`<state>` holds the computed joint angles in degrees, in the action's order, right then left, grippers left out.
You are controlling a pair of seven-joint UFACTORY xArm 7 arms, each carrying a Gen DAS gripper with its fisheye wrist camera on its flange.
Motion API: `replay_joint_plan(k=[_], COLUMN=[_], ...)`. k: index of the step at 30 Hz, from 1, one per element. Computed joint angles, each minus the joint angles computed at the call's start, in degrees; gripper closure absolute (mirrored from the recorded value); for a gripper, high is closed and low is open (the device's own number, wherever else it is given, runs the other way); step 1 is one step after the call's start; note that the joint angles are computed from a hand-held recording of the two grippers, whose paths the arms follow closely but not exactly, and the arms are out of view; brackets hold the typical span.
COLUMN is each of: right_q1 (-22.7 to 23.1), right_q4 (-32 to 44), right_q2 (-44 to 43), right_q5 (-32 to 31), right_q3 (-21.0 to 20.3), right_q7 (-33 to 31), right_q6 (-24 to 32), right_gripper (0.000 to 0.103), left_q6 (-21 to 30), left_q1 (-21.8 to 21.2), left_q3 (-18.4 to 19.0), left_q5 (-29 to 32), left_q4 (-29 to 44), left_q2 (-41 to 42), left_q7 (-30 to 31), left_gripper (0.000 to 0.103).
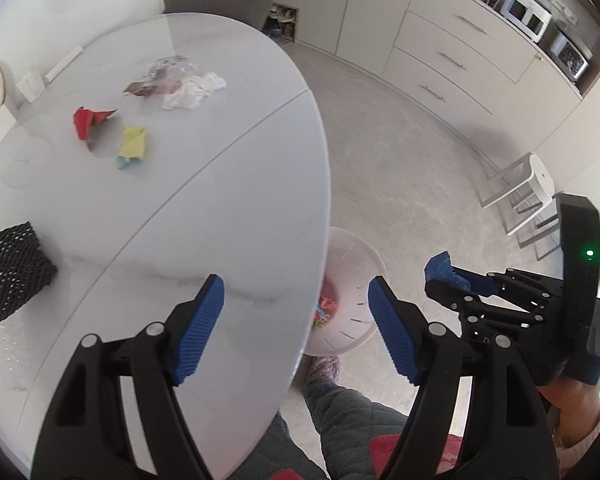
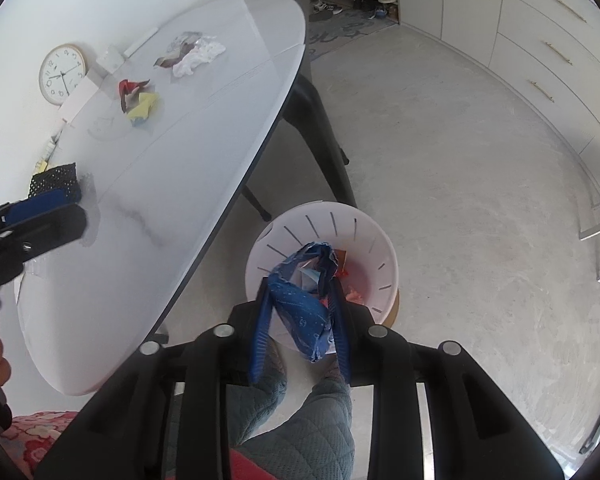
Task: Collect trash
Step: 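Carry both items over the bin and open both grippers to drop them, then grasp the red crumpled paper with the left gripper while the right gripper grasps the snack wrapper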
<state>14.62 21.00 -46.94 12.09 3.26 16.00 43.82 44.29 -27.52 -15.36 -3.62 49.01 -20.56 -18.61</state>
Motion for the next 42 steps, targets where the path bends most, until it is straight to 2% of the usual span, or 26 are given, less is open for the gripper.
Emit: replay_joint_plan(k=[2,3,5,8,10,11,12,19,22,28,35,42], right_q1=[0.4,0.32,0.44,0.82,0.82,0.89,0.83,-0.12,-0.7,-0.8,0.15,0.1], right_q4=[0.93,1.31,2.16,3.39,4.33,4.89,5.46,9.36,11.26,14.85,21.15,32.43], right_q2=[2.85,3.89,5.76,7.63,8.52,8.94,9.29,9.41,9.36,11.72,19.46,32.51], right_q5=[-0.02,-0.31,-0.62,-0.53,-0.79,-0.92,-1.13,-2.93,-3.79,-2.8,0.96,1.39], right_q3=[0.24,0.7,1.17,1.1,1.06,0.87,0.85,0.33,-0.24,-1.72,-1.97,0.46], right_q7=[-0.41,-0.22,0.02,-0.08,-0.41,-0.96,-1.32,-4.88,-7.57,-13.31,-17.85,-19.89], right_q6=[-0.66,-1.01,-1.37,-1.83,-1.8,-1.75,-1.61,-0.69,-0.59,-1.48,-3.49,-6.34], right_gripper=[0.04,0.035,0.02,0.012,0.01,0.009,0.009,0.003,0.003,0.003,0.003,0.003], left_q6=[0.52,0.93,1.26,1.78,1.72,1.57,1.43,0.8,0.65,0.83,2.67,-0.31], left_q1=[0.5,0.87,1.54,2.44,3.09,3.4,3.95,5.69,7.05,9.61,12.19,14.72], left_q3=[0.5,0.72,0.76,1.01,1.04,1.04,0.77,0.22,-0.26,-0.34,1.4,4.9], left_q5=[-0.1,-0.02,0.31,0.34,0.41,0.58,1.16,3.11,5.11,8.77,11.61,11.79], left_q4=[-0.76,-1.16,-1.74,-2.65,-3.09,-3.14,-3.24,-2.54,-1.88,-0.62,2.0,8.18], left_q2=[-0.95,-1.47,-2.06,-3.22,-3.76,-3.76,-4.02,-3.93,-3.53,-3.1,-0.96,7.41], left_q7=[-0.45,-0.78,-1.69,-3.38,-4.82,-5.35,-6.54,-11.86,-15.21,-21.32,-23.67,-23.43], left_gripper=[0.031,0.031,0.031,0.03,0.028,0.022,0.02,0.019,0.011,0.011,0.008,0.008])
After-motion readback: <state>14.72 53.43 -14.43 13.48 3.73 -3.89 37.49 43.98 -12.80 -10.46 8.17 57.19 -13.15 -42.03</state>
